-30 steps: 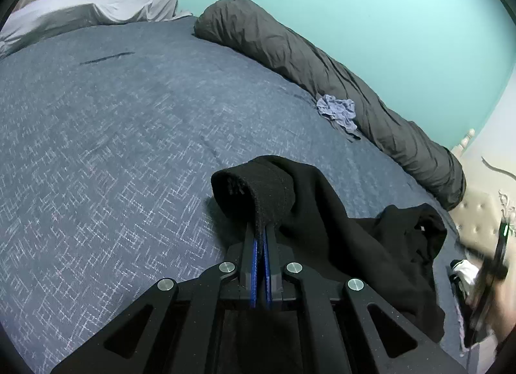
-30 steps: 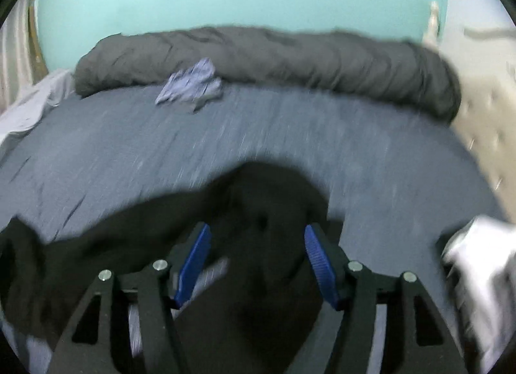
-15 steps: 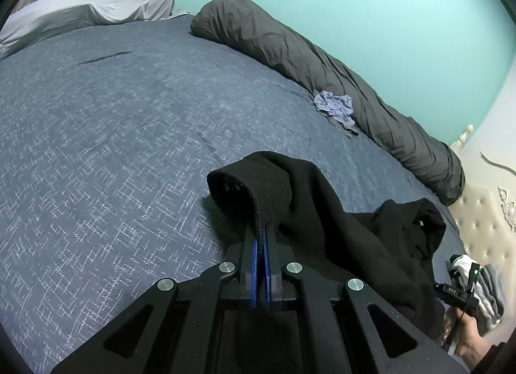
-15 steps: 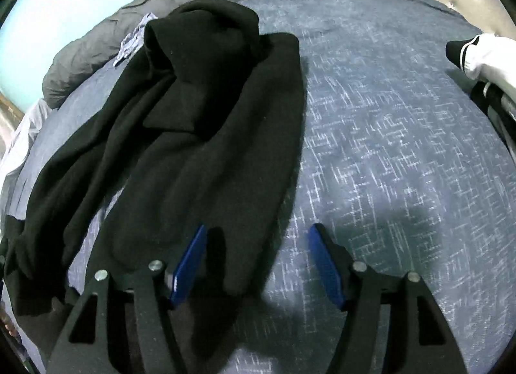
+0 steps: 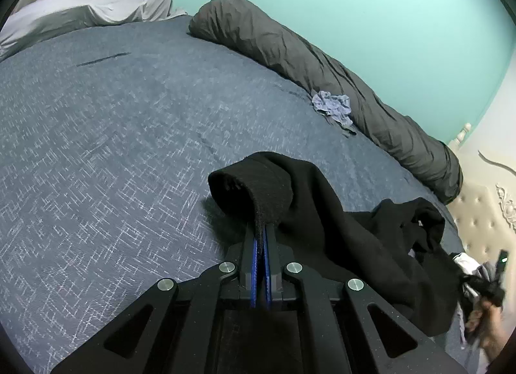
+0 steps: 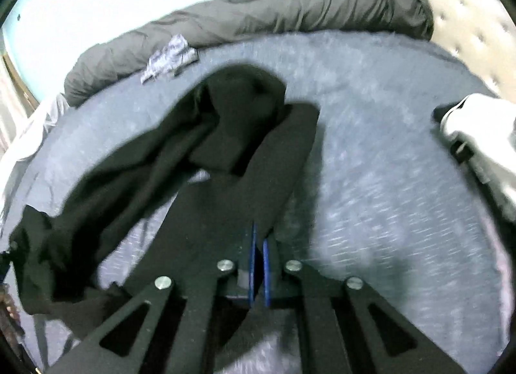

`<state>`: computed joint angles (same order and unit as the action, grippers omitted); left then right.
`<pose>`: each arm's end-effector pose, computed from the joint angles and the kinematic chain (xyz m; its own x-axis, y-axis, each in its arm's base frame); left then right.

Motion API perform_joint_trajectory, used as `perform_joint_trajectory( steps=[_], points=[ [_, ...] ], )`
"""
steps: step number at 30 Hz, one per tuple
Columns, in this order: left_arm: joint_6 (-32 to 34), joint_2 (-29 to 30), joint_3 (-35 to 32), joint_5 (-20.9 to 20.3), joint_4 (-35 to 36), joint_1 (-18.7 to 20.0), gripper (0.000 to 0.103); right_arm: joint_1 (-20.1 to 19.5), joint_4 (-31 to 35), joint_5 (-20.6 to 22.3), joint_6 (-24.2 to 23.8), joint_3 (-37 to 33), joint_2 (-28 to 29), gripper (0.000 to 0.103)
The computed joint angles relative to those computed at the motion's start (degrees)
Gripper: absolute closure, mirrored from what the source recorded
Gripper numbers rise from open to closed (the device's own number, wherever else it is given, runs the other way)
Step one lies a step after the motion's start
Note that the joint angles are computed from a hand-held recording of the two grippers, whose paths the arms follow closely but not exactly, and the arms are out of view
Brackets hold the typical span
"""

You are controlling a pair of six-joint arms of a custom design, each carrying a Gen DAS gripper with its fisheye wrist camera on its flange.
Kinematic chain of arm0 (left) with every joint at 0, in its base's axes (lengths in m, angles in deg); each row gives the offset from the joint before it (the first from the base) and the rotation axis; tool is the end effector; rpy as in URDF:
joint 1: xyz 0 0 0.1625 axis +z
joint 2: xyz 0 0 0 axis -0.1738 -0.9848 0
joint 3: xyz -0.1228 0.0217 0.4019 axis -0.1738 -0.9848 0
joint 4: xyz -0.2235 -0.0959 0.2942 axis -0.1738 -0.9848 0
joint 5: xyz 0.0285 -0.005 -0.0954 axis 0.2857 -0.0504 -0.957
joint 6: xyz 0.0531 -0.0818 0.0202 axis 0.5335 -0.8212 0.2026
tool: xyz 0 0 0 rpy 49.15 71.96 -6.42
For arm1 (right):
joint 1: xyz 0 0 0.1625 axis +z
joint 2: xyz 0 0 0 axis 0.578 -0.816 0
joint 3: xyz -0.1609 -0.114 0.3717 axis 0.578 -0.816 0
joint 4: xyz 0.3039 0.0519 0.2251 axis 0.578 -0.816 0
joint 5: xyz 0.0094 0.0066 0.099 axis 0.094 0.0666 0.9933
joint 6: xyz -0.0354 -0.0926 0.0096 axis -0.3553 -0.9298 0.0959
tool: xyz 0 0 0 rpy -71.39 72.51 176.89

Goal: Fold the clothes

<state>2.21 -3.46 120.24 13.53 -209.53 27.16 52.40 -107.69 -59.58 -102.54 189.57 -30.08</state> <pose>-0.2751 -0.3139 0.1834 -0.9213 -0.2489 -0.2986 0.1109 0.5680 -0.8155 0.0714 -0.4606 0.4763 -0.8118 0.0058 0.5839 -0.3557 0.7881 -0.5024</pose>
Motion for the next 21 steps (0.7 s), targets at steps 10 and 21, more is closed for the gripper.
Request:
perform_joint_trajectory(
  steps=[10, 21],
  points=[
    [-2.1, -2.5, 0.1, 1.2, 4.0, -2.1, 0.1, 7.3, 14.9, -12.1, 3.6, -9.9, -7.4, 0.1],
    [5.5, -0.5, -0.2, -0.2, -2.9, -0.8, 0.099, 3.8, 24.3, -19.4, 10.3, -13.2, -6.7, 0.1]
  ],
)
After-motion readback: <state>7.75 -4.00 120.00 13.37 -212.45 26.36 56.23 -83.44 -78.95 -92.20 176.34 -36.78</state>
